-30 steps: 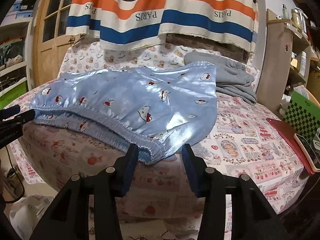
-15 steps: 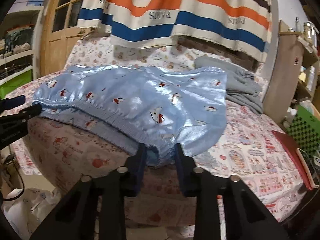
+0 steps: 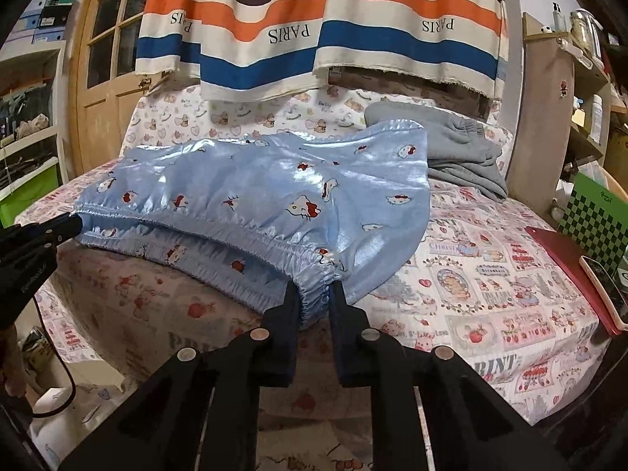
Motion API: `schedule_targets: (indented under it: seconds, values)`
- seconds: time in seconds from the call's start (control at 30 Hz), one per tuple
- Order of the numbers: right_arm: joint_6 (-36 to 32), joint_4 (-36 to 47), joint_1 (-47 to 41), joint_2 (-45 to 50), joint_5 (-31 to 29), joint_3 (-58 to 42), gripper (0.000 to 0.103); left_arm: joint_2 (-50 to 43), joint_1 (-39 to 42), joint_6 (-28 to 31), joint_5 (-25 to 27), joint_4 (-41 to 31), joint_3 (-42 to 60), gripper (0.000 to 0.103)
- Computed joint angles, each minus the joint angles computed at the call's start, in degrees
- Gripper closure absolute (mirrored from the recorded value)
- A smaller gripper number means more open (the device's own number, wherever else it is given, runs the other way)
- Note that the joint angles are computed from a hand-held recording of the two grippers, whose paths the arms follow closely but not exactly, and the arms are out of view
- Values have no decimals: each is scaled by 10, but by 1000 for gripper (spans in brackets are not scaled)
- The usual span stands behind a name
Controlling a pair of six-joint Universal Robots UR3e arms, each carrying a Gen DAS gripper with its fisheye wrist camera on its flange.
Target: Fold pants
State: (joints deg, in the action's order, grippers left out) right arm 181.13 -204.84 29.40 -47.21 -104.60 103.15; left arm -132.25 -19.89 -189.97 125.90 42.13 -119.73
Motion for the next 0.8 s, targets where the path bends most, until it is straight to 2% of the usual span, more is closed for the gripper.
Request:
schedule_targets:
  seconds: [0.13,0.37,0.47,0.53,0.6,0.67,0.8]
  values:
    - [6,-11,0,-14,11,23,90,17,-7,7,12,6,-22,96]
    - [31,-23,-4,-9,13,29,89,43,20,-24,-43,-19,-57,93]
    - [26,-35,-7,-13,21,36,88,49,18,-17,-49,4,-75,90]
    - [25,-44,-6,-16,22,43,84,51,13,-13,-40,19,-86,73]
    - [30,-52,-8,-22,29,52,78,47,8,-9,-29,45,-97,64]
    - [38,-56,-8,-27,27,59,72,43,4,-6,-19,60,-104,64]
    - [49,-52,-11,-34,27,63,71,51,20,-16,-32,73,-124,57]
